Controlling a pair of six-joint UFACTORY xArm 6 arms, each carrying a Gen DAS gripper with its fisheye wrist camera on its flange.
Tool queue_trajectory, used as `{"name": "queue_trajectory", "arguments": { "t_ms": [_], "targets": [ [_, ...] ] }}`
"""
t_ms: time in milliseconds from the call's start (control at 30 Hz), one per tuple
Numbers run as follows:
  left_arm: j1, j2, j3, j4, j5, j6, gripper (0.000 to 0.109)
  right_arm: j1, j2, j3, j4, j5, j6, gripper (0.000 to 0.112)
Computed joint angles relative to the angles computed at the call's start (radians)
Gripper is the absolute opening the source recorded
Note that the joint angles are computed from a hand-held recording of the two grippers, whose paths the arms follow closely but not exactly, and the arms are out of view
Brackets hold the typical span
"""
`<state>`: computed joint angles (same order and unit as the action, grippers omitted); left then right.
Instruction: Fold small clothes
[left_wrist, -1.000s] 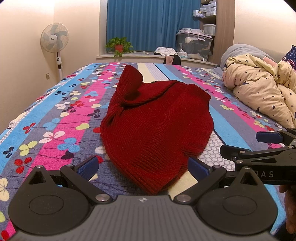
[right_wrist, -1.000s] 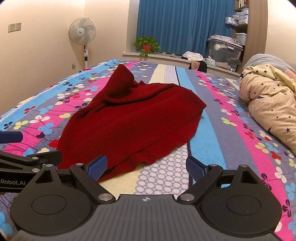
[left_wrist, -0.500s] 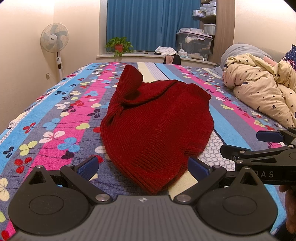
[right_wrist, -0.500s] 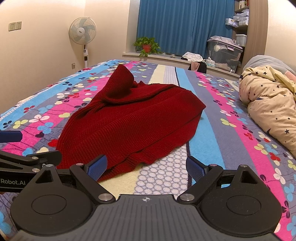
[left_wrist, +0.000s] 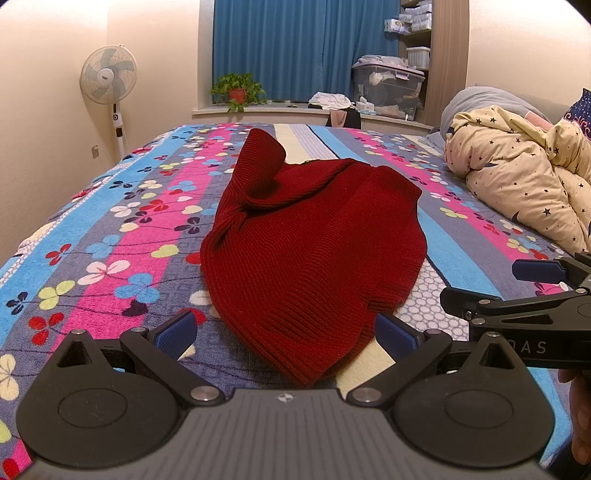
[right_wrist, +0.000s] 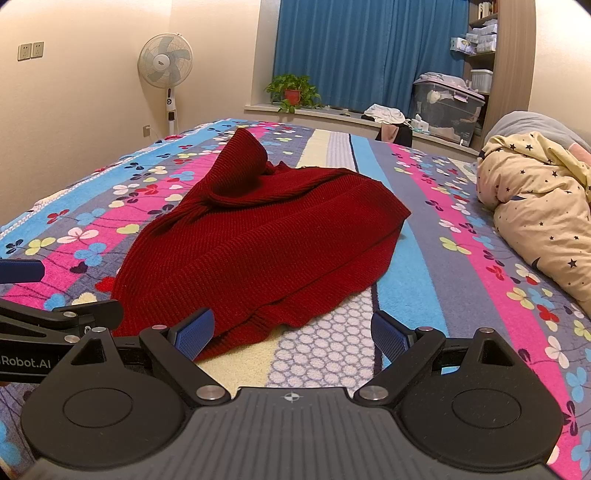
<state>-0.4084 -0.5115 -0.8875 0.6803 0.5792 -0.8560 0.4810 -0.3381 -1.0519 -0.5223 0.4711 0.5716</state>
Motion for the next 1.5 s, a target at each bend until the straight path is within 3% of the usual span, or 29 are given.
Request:
{"name": "queue_trajectory", "arguments": {
  "t_ms": [667,767,833,900,1033,1167,1267,1367,1433,1467,1500],
  "targets": [
    [-0.002,0.000,0.005,-0.012,0.010,0.021,0.102,-0.014,0.001,0.003,0.020,-0.002,-0.024,0.091],
    [-0.001,0.003,0.003,-0.028,0.013,0.031,0.102,-0.020,-0.002,0.004,-0.005,-0.005,0.007,0.079],
    [0.002,0.007,0.001,-0.045,0.018,0.039,0.102,-0.027,0.000,0.004,-0.017,-0.014,0.031,0.053],
    [0.011,0.008,0.003,-0.083,0.017,0.055,0.102,-0.038,-0.003,0.007,-0.026,-0.020,0.054,0.038],
    [0.044,0.021,-0.001,-0.166,0.024,0.072,0.102,-0.053,-0.006,0.004,-0.049,-0.008,0.104,0.037],
    [0.079,0.065,-0.025,-0.168,0.042,0.049,0.102,-0.055,-0.003,0.000,-0.007,0.006,0.086,0.037],
    [0.111,0.116,-0.038,-0.255,0.020,0.088,0.102,-0.053,-0.007,0.005,-0.022,0.002,0.089,0.037],
    [0.135,0.167,-0.037,-0.408,-0.016,0.182,0.089,-0.047,-0.006,0.002,-0.028,0.022,0.096,0.037],
    [0.146,0.195,-0.033,-0.525,-0.032,0.258,0.059,-0.047,-0.005,0.000,-0.029,0.036,0.106,0.037],
    [0.152,0.192,-0.015,-0.523,-0.066,0.261,0.050,-0.048,-0.006,0.000,-0.029,0.040,0.113,0.037],
    [0.156,0.189,-0.008,-0.542,-0.087,0.294,0.015,-0.050,-0.007,0.001,-0.031,0.042,0.120,0.037]
  ]
}}
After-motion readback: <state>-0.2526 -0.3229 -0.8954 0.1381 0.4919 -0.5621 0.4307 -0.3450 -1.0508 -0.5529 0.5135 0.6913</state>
